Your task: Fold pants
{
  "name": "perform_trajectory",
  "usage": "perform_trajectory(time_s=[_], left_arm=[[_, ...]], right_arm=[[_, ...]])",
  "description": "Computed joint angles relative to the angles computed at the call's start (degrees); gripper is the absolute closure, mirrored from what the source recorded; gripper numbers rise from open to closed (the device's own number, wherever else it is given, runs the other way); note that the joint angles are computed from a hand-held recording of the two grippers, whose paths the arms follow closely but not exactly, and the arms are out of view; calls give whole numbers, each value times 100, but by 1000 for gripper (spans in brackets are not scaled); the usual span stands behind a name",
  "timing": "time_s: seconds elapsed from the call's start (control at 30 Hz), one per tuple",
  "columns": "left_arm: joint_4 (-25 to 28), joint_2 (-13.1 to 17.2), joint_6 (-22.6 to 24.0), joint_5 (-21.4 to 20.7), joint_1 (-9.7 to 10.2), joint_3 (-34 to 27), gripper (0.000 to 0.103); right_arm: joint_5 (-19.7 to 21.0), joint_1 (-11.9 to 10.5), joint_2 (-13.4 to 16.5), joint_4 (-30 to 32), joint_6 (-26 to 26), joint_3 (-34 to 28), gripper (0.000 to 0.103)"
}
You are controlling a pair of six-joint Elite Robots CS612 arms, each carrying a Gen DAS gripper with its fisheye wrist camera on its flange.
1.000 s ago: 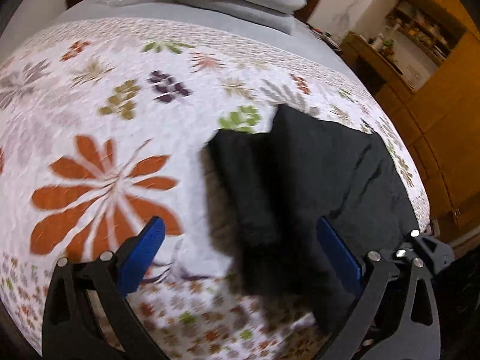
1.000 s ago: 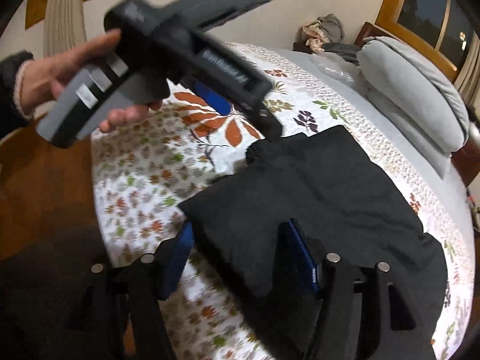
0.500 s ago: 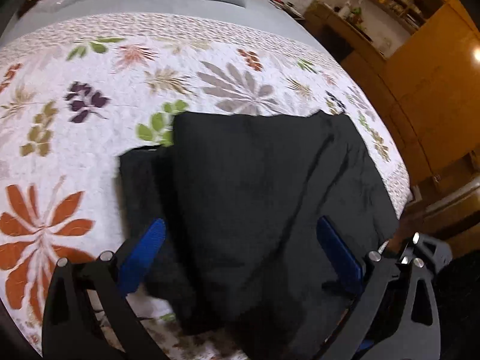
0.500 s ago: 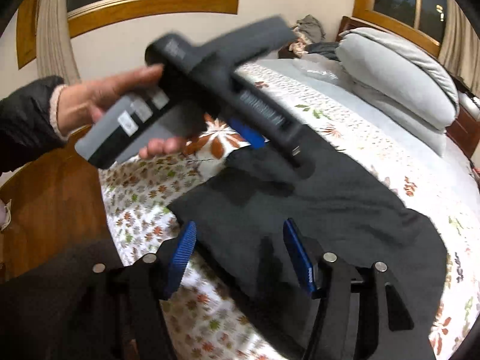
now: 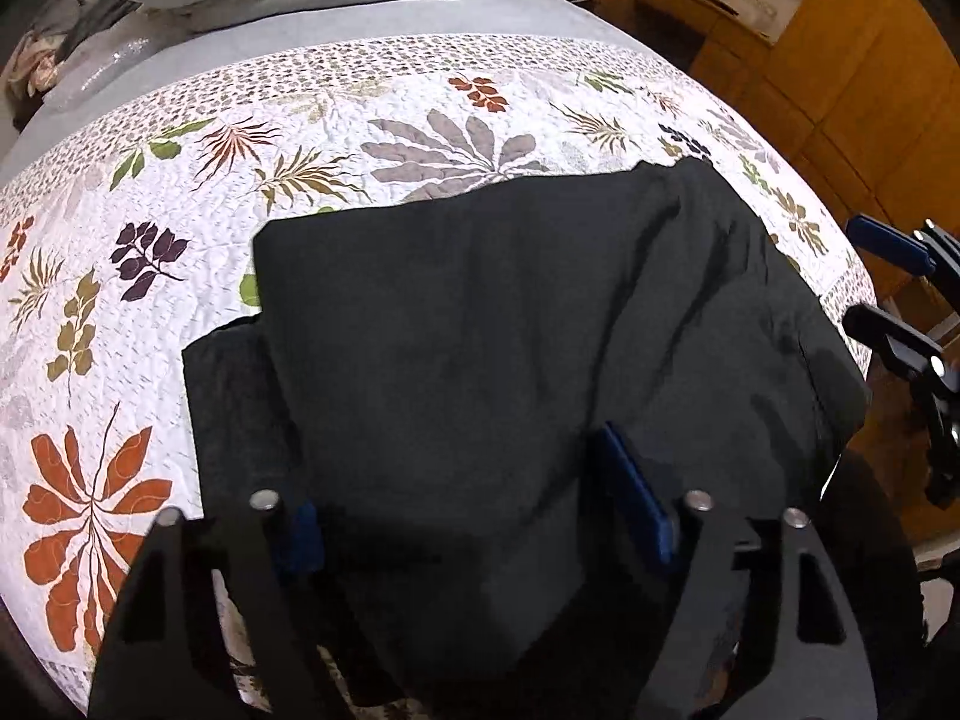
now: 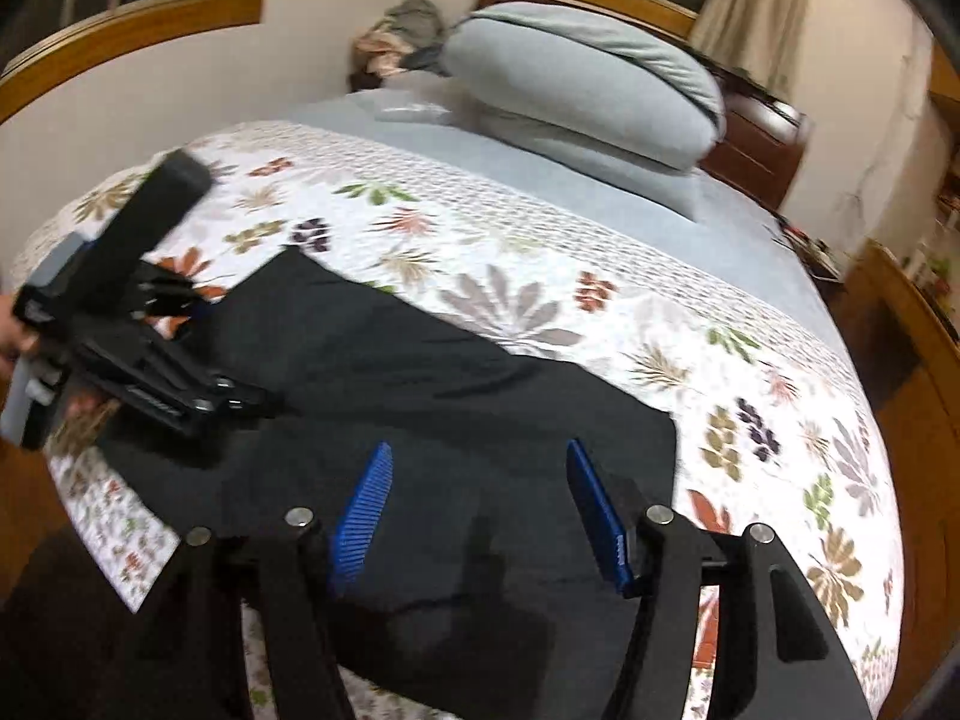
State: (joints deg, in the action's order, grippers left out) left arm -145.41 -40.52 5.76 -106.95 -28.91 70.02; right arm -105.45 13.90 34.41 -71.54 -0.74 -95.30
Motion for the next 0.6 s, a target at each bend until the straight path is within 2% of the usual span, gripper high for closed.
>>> perform_trajectory(time_s=[0.13, 0.4, 0.6], left_arm=[[-46, -13, -50, 56, -10, 12, 42], [-180, -78, 99, 178, -28, 115, 58], [-391, -152, 294, 365, -71, 250, 64]], right_arm=[[46, -75, 18, 40, 212, 13, 42], [100, -120, 47, -20, 314, 40, 42], [279, -65, 32, -46, 250, 120, 42]])
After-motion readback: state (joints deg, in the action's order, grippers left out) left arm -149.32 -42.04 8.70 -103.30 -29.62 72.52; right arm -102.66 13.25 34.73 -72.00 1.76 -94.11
